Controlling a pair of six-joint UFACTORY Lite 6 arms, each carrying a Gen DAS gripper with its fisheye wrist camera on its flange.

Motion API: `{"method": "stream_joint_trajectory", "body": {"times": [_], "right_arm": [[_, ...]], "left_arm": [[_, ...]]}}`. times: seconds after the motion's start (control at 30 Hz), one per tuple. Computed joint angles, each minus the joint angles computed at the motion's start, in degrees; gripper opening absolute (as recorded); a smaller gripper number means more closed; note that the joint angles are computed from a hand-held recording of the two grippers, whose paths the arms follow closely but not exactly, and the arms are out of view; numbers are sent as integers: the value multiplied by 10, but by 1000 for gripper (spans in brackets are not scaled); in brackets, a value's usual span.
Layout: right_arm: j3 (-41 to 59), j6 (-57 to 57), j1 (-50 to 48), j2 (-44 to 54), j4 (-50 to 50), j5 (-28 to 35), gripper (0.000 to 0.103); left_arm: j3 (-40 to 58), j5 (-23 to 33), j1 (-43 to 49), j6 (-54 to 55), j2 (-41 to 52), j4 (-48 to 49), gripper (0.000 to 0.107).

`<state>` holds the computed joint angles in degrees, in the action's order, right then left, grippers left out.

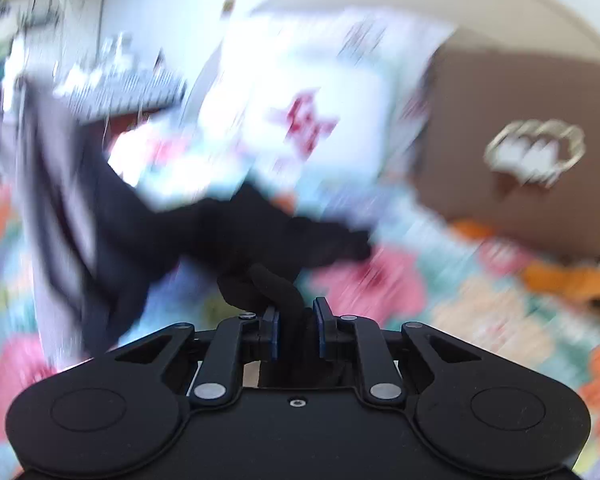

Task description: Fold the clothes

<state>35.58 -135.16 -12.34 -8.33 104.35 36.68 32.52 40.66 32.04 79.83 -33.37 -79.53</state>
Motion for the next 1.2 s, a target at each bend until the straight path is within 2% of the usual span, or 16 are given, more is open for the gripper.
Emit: {"method": "stream_joint_trajectory", "body": {"times": [0.03, 0.1, 0.27, 0.3, 0.43, 0.47, 0.6, 0.67, 0.73, 0.77, 0.8, 0.87, 0.9, 1.0, 1.13, 1.2], "right_arm": [[29, 38, -30, -3, -32, 14, 17], [92, 78, -87, 22, -68, 27, 15], [239, 159, -191, 143, -105, -2, 15], [256, 161, -206, 164, -99, -14, 15], [282, 112, -240, 225, -56, -45, 14], [273, 80, -241, 223, -31, -52, 13], [246, -66, -227, 215, 94, -83, 14], [284, -39, -211, 248, 84, -124, 14], [322, 65, -207, 278, 3, -144, 19], [327, 102, -205, 283, -27, -161, 35], [328, 142, -200, 281, -60, -189, 43], [322, 240, -200, 272, -151, -213, 45], [308, 290, -211, 254, -208, -188, 45], [279, 419, -267, 199, -366, -48, 50], [254, 497, -345, 131, -480, 155, 54], [238, 524, -379, 97, -520, 248, 59]], "left_arm": [[-10, 25, 3, 18, 2, -25, 9], [-23, 34, -36, 14, 4, -33, 9], [-68, 1, -209, 37, 26, -84, 9], [-70, -22, -248, 42, 40, -94, 9], [-61, -115, -382, 98, 111, -150, 9], [-54, -124, -398, 109, 126, -157, 9], [-30, -119, -398, 103, 147, -144, 9], [-16, -114, -391, 100, 153, -136, 9], [1, -115, -386, 92, 163, -123, 9], [14, -116, -387, 77, 174, -106, 9], [23, -116, -387, 59, 183, -85, 9], [33, -103, -384, 48, 205, -73, 9], [36, -91, -379, 51, 217, -77, 9], [28, -91, -384, 70, 233, -98, 9], [6, -100, -410, 97, 219, -129, 9], [-4, -103, -432, 76, 195, -112, 9]]}}
